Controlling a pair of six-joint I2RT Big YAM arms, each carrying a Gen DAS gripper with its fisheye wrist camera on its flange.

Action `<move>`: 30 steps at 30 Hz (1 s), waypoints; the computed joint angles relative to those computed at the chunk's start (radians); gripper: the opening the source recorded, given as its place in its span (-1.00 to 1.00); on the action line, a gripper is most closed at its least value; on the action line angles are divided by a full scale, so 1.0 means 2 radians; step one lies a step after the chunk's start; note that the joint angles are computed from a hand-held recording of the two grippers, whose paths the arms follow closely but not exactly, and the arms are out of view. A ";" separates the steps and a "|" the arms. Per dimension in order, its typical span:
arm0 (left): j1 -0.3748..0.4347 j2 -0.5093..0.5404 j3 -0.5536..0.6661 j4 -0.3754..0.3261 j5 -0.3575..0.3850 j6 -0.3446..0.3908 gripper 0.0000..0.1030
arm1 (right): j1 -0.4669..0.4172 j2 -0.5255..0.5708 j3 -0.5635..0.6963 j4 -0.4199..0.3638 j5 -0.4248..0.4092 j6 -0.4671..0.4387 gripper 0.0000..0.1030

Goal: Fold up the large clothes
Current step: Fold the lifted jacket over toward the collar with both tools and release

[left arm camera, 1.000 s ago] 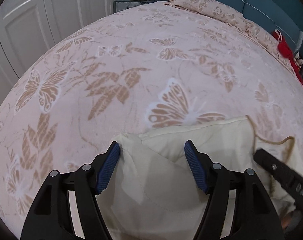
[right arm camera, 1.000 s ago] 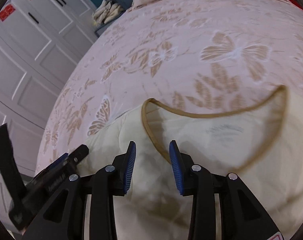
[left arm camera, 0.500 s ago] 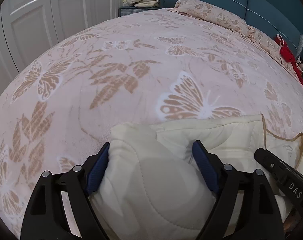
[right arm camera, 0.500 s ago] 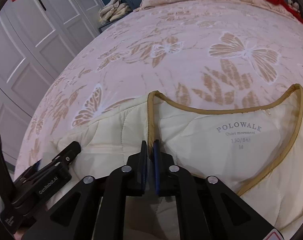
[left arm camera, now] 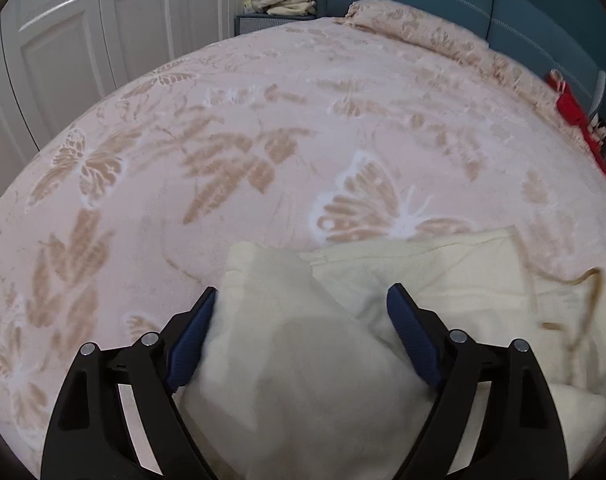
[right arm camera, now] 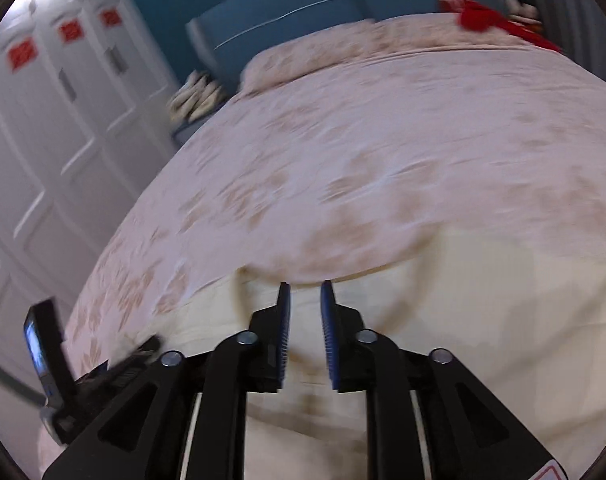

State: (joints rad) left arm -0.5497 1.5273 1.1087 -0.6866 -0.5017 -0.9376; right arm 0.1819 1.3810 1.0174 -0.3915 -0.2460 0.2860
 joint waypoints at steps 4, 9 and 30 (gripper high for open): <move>-0.029 -0.029 0.027 0.023 0.009 0.004 0.78 | -0.100 -0.003 0.004 -0.048 0.012 -0.050 -0.50; -0.063 0.057 0.157 0.027 0.086 0.051 0.80 | -0.166 0.039 0.021 -0.089 -0.044 -0.040 -0.63; -0.097 0.271 0.394 -0.105 0.120 0.089 -0.85 | -0.179 0.064 0.010 -0.062 -0.037 -0.055 -1.00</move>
State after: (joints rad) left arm -0.7438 2.0683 1.8966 -0.8957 -0.2612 -0.7604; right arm -0.1769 1.5086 1.0379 -0.5152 -0.3208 0.1757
